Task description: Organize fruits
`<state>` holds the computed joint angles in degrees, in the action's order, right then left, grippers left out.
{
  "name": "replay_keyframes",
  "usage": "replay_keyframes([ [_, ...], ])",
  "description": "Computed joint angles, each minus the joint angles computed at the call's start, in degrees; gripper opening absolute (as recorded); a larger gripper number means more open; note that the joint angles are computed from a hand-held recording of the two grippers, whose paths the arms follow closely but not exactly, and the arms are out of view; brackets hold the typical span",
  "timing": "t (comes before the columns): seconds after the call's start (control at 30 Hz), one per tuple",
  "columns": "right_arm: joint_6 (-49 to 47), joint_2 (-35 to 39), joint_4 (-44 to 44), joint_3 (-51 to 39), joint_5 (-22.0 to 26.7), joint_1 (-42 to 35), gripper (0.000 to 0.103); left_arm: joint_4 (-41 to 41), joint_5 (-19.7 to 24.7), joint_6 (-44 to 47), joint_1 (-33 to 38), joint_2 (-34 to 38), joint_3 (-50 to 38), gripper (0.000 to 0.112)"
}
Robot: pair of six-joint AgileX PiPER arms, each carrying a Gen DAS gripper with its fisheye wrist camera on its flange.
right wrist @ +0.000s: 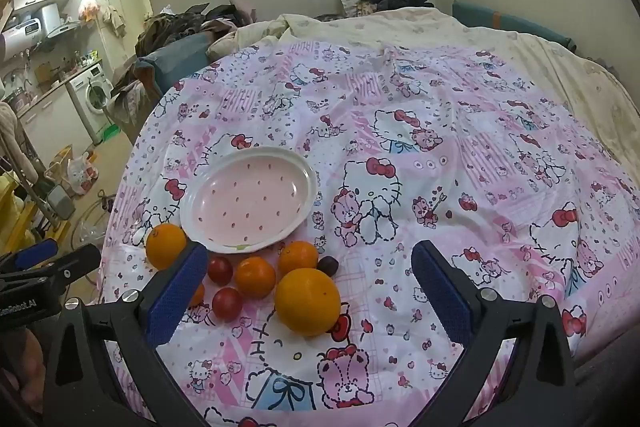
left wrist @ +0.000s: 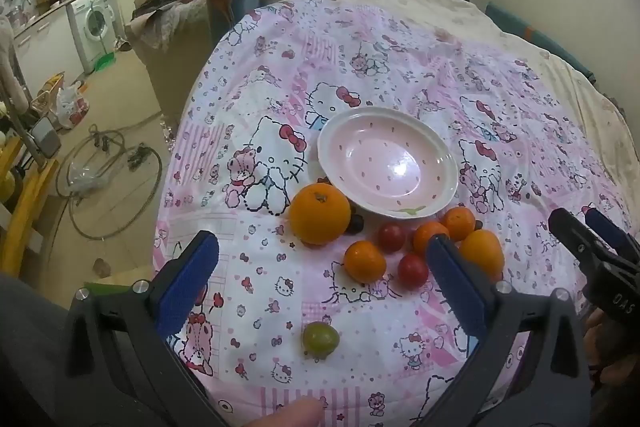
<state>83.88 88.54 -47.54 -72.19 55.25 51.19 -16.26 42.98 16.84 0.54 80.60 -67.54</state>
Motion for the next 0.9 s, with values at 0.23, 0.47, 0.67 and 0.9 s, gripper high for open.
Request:
replay_keyframes([
  [0.23,0.4,0.1,-0.3,0.2,-0.1,0.1,0.103,0.6,0.3,-0.2,0.1,0.0,-0.3,0.102],
  [0.47,0.3,0.3,-0.1,-0.1,0.1,0.2,0.103,1.2,-0.2,-0.1,0.2,0.0,0.6,0.102],
  [0.67,-0.4,0.0,0.4,-0.3,0.2,-0.1,0.103,2.5,-0.4,-1.5,-0.4,0.5,0.3,0.102],
  [0.9,0.4,0.2,0.0,0.1,0.1,0.2,0.103,2.3,-0.3,-1.3,-0.3,0.6,0.2,0.102],
])
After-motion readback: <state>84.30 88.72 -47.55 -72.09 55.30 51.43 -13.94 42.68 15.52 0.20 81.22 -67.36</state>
